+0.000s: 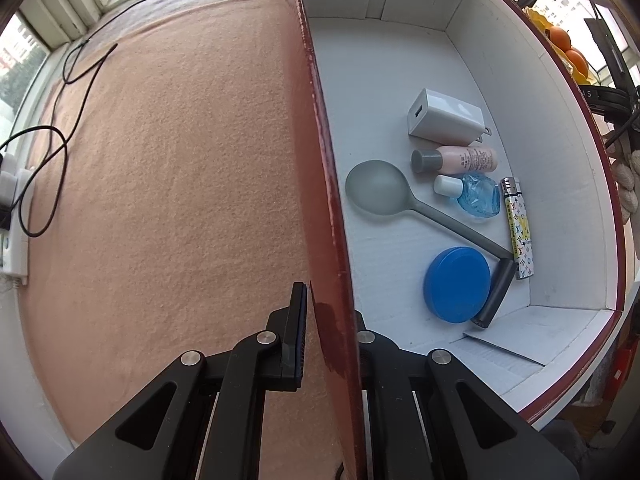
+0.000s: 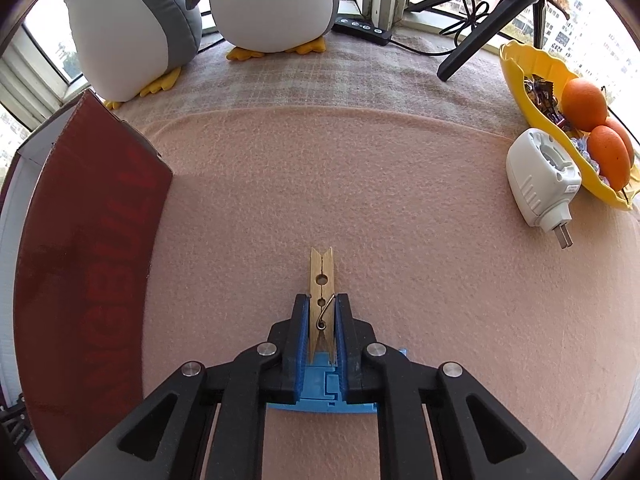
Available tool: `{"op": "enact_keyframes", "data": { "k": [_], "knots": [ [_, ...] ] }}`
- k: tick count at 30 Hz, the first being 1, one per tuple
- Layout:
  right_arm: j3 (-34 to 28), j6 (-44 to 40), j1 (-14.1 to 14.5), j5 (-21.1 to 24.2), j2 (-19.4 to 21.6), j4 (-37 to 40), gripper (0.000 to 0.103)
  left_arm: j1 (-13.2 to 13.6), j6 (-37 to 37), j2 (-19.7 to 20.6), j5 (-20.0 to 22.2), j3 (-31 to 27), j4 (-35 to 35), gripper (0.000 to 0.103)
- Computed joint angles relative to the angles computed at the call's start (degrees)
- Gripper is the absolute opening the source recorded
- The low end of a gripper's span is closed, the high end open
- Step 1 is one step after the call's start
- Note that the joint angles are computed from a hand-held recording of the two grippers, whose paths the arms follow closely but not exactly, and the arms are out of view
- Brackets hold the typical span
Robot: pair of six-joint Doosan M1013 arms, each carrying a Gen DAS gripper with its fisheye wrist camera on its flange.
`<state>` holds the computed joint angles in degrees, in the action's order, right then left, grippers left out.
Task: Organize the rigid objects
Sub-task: 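Grasp the wooden clothespin with the right gripper and lift it, then carry the clothespin into the box and release it with the right gripper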
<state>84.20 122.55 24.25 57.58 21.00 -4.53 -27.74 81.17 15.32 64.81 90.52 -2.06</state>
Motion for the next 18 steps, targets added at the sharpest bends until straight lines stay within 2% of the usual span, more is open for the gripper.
{"op": "enact_keyframes", "data": {
  "k": [11, 18],
  "knots": [
    [0.4, 1.4, 1.8, -2.3, -3.6, -2.6, 0.011, 0.0, -0.4, -1.1, -0.6, 0.8, -0.3, 0.007],
    [0.2, -0.3, 4.9, -5.0, -6.3, -3.0, 0.011, 0.2, -0.4, -1.5, -0.9, 1.3, -0.5, 0.007]
  ]
}}
